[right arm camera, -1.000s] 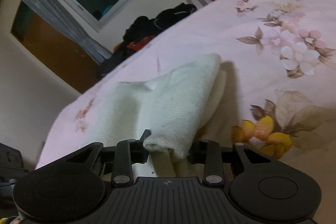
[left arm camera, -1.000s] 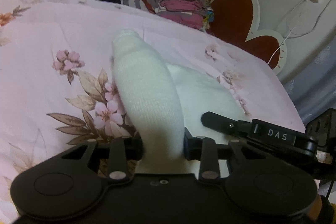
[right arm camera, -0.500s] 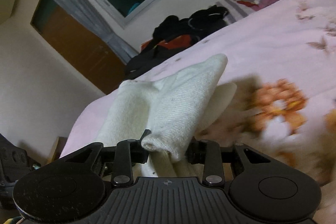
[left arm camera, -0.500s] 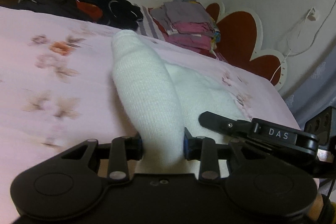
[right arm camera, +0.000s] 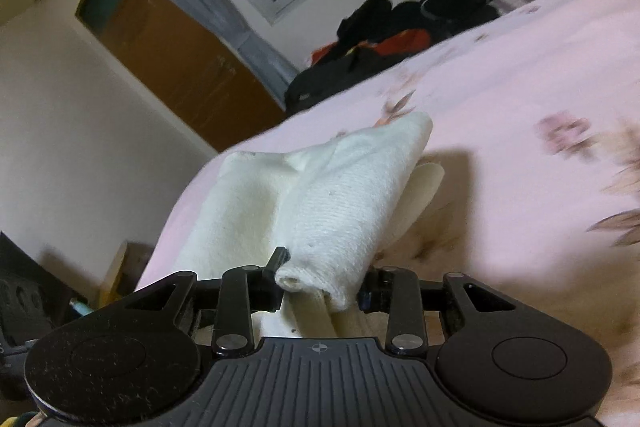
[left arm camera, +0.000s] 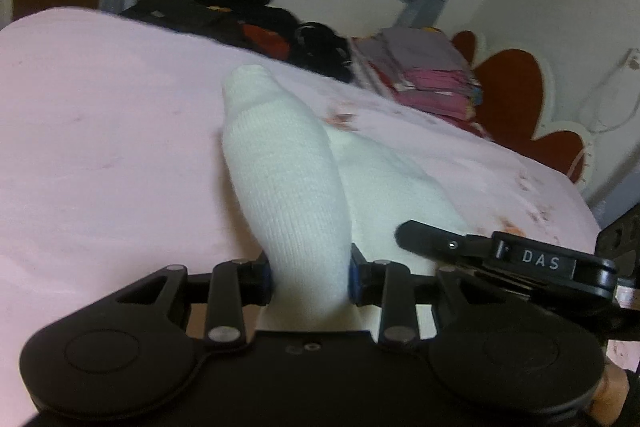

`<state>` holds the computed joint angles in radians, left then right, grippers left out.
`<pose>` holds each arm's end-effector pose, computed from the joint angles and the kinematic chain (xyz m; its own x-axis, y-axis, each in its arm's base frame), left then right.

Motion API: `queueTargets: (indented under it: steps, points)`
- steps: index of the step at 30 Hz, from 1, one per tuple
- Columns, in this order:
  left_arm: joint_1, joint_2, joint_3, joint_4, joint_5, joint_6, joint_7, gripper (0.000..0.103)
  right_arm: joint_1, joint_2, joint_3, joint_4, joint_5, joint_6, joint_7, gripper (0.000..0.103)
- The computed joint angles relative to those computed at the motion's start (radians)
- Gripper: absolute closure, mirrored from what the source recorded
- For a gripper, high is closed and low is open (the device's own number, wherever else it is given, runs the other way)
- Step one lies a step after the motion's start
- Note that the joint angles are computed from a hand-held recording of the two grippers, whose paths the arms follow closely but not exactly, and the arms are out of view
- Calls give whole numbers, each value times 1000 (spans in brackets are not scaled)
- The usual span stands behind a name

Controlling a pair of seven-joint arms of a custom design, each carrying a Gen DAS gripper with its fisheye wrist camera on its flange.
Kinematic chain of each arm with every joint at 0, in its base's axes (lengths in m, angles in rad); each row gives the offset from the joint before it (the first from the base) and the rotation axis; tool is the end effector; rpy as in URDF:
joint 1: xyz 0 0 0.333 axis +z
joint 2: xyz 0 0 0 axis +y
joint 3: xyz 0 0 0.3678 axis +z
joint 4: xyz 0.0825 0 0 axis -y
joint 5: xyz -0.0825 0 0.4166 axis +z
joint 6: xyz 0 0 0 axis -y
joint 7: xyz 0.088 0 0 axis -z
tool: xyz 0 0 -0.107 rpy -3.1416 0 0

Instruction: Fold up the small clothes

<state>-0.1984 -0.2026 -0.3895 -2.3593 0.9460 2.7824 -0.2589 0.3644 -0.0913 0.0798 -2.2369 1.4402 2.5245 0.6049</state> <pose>0.4130 -0.3287 0.4866 0.2456 -0.8959 0.3701 -0.6334 -0.4373 -0.6384 0.5093 0.2325 0.4754 0.4462 -0.6116 -0.6533 -0.8294 -0.0083 -0.5586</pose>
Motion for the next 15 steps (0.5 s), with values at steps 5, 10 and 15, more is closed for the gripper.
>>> queueTargets:
  steps: [5, 10, 15]
  points:
    - [25, -22, 9, -92, 5, 28, -49, 63, 25, 71, 34, 34, -54, 80, 31, 70]
    - [39, -19, -8, -94, 33, 11, -86, 41, 27, 93, 45, 36, -148, 159, 72, 69]
    - [14, -84, -9, -113, 25, -77, -80, 42, 47, 74, 63, 20, -211, 255, 80, 70]
